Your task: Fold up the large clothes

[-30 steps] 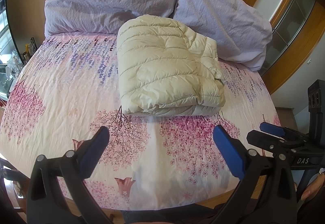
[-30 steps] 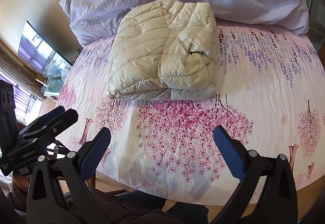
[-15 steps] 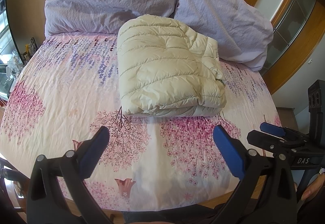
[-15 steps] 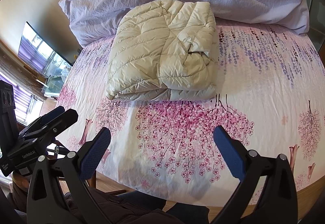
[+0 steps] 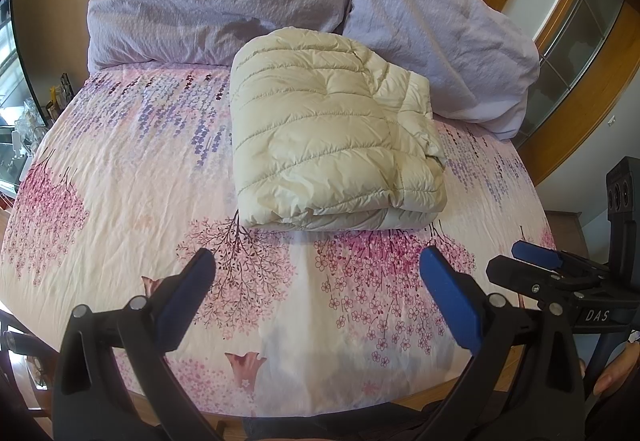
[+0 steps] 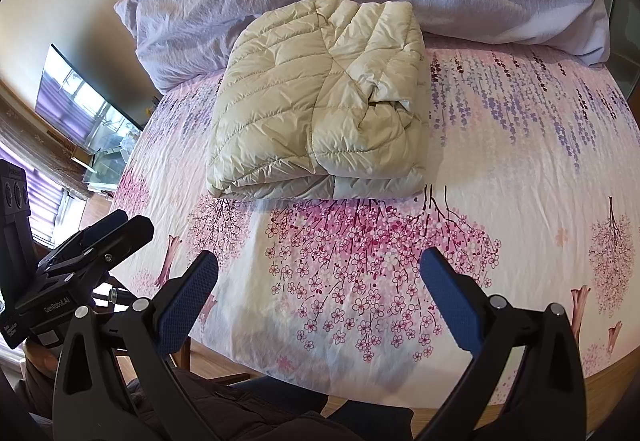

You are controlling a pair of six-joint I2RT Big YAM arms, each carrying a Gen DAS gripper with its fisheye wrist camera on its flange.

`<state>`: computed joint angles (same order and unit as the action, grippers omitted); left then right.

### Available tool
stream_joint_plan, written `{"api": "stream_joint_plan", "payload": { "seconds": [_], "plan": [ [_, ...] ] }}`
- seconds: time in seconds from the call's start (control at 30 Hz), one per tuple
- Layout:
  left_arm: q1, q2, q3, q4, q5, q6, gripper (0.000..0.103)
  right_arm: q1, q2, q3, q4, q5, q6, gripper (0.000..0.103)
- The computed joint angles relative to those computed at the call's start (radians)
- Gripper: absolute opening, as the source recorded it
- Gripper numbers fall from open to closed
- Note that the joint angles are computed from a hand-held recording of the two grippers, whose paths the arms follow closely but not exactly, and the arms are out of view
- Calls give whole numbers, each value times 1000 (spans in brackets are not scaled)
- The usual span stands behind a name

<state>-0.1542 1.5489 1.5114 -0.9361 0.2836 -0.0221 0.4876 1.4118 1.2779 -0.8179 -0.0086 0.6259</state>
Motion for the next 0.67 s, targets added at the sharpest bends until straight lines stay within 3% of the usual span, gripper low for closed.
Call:
{"api": "stream_joint_plan", "payload": {
  "seconds": [0.67],
  "plan": [
    [3, 5, 1, -3, 0, 3, 101, -2, 1, -3, 2, -6, 2, 102]
  ]
}}
